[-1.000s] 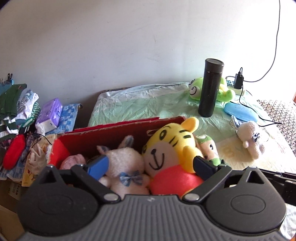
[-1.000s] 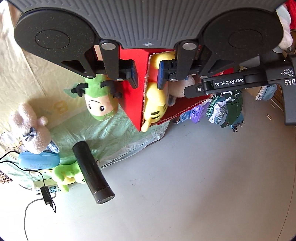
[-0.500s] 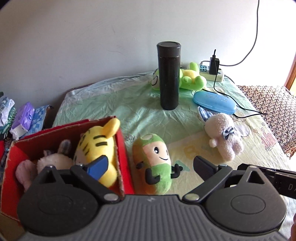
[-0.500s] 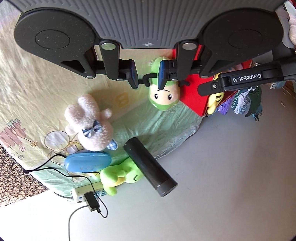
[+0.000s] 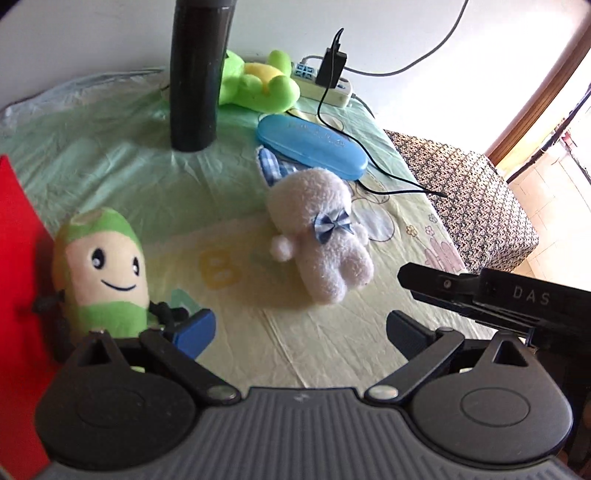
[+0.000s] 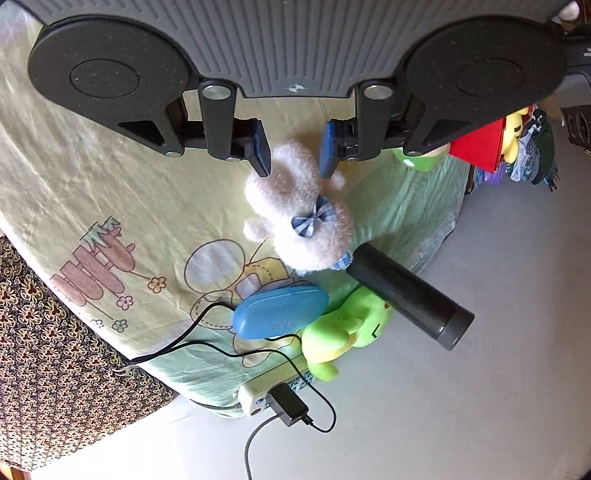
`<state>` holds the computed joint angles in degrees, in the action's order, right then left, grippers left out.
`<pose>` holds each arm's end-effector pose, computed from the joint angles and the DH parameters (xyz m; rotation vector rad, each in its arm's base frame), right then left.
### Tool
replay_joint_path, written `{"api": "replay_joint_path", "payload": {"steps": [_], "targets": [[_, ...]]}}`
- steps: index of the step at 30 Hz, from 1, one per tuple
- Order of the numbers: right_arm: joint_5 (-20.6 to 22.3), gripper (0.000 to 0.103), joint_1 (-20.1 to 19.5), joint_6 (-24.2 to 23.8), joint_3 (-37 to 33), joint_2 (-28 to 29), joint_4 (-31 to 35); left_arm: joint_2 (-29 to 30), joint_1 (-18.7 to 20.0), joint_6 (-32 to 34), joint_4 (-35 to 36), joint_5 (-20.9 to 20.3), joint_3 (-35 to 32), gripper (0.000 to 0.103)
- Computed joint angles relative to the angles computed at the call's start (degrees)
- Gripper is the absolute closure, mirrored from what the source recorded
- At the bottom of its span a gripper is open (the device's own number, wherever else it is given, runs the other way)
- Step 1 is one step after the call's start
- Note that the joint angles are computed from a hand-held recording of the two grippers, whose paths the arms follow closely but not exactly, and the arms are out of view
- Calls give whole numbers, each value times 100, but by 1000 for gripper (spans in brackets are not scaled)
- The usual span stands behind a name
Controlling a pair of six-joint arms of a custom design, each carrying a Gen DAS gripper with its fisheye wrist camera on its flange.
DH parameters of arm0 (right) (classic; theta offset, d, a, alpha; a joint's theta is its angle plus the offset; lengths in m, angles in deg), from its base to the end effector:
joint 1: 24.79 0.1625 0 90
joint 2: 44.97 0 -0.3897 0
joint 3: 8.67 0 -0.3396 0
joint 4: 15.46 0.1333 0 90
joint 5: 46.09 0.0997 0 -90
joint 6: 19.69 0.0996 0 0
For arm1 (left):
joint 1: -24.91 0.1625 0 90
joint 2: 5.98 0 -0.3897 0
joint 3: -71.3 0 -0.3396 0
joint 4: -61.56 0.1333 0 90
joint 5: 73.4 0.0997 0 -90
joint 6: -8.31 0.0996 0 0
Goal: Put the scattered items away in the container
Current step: 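Close the right gripper on the white bunny plush's body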
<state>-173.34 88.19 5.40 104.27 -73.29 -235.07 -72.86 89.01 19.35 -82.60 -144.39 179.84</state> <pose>0.2630 -0.4332 0.0237 -0.4037 -2.5487 1.3174 -0.0800 -0.5442 0.2248 0.8439 2.6896 -0.3671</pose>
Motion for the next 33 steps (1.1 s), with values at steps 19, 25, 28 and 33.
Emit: {"api": "replay_joint_path", "payload": {"steps": [19,25,28,33], "targets": [[1132,65,-908,11,-297,41,357,1119,318,115,-202,-464,-744,21],[1102,73,-876,-2,-300,26,469,1146,323,281,34,-681,-821,49],[1111,77,-851,83,-194,-16,426,1044,269,484,15,-625,-702,49],[1129,79,-734,376,83,-87,316,749,301,576,319,-827,-553,50]]}}
